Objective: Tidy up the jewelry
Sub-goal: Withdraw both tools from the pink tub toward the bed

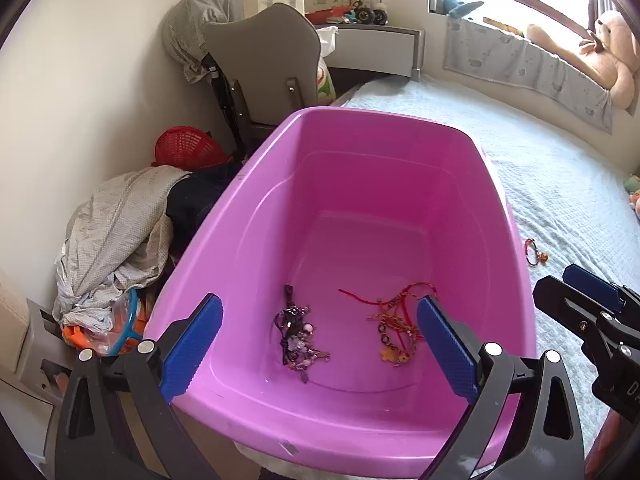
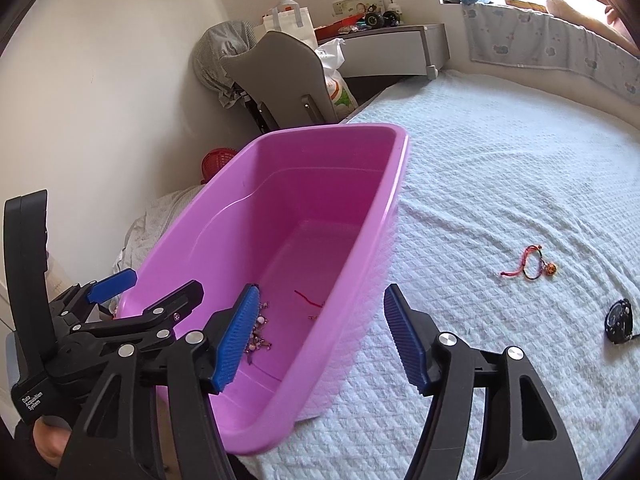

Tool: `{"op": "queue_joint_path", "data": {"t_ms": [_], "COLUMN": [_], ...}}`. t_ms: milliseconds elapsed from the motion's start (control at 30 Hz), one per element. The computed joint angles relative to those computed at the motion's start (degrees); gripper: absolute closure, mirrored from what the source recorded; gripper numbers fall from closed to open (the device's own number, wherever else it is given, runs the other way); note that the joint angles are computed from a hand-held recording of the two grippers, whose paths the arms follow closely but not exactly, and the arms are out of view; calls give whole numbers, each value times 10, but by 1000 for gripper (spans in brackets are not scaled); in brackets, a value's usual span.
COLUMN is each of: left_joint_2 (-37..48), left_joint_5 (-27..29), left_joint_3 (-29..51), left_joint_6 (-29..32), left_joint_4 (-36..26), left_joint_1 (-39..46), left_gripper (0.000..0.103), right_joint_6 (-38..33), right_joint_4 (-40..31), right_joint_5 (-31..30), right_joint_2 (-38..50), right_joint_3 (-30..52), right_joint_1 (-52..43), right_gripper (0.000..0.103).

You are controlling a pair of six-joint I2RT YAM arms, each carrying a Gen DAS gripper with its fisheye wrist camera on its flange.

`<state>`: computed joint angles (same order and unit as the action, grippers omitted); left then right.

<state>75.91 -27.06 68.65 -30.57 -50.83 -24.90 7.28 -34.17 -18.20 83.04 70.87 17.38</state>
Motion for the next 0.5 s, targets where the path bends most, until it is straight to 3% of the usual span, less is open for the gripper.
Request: {"op": "queue_joint_path", "data": {"t_ms": [267,500], "left_joint_2": [2,23], "left_joint_5": [14,-37], "left_joint_3": [-10,3], "left_joint_6": [-31,-61], "left_joint_4": [23,32], "left_joint_1": [-62,-170], "left_gripper": [6,6], "right_joint_6": [-27,-120], "right_joint_4": [-16,-52], "right_joint_5": [-30,-78], "right_joint_2": [-76,-152], "right_joint_3": [-83,-171], "right_joint_1": [-86,-227], "right_gripper": [36,35]}}
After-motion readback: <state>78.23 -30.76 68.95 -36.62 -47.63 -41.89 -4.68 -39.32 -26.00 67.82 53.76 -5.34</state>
